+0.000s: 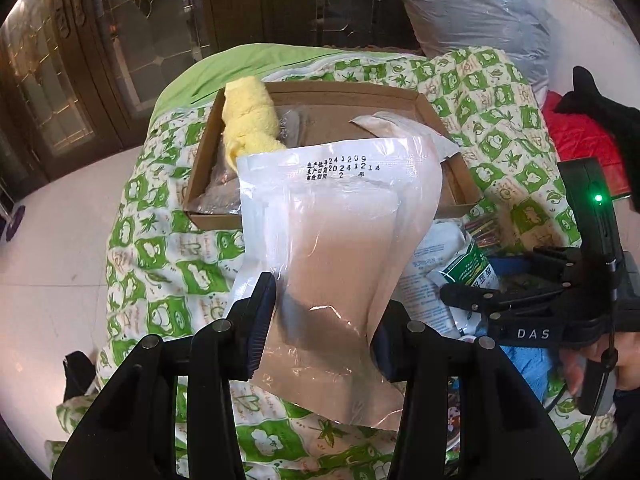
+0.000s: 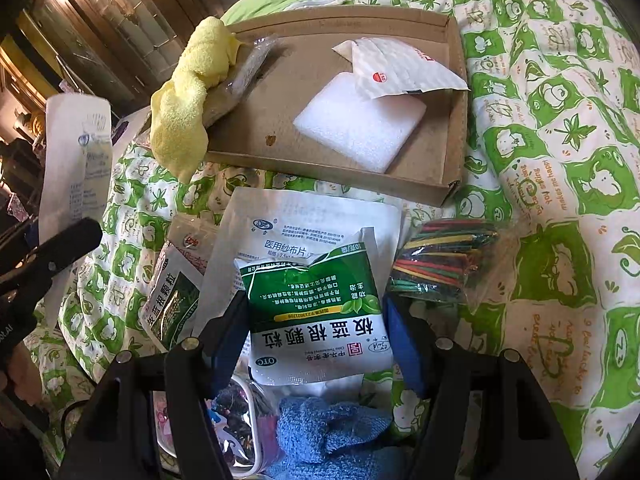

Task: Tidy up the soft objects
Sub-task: 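Carry the wrapped pad and green-printed packet toward the cardboard tray with both grippers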

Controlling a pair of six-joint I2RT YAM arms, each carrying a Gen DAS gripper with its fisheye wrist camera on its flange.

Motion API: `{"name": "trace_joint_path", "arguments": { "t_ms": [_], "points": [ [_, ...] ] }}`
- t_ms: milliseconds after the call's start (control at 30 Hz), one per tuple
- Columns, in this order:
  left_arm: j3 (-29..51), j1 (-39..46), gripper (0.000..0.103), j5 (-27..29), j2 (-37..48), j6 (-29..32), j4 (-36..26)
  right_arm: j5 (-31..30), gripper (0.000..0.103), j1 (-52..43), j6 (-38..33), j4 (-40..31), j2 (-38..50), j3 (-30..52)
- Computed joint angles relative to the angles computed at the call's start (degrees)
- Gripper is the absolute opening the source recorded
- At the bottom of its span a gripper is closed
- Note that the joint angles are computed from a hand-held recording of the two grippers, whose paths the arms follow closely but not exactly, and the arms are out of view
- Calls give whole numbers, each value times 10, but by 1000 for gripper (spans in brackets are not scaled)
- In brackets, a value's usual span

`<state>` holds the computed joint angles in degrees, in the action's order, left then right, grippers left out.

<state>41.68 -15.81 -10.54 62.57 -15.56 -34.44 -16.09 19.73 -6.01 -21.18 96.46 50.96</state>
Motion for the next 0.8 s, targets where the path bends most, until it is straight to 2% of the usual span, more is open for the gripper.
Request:
{"name": "trace_joint_path", "arguments": {
  "t_ms": [500,800],
  "points": [
    [31,-17,44,-4,41,2,4,-4,67,0,1,0,4,3],
    [47,-5,44,8,63,14,9,-25,67,-13,1,-24,-5,15]
  ]
}}
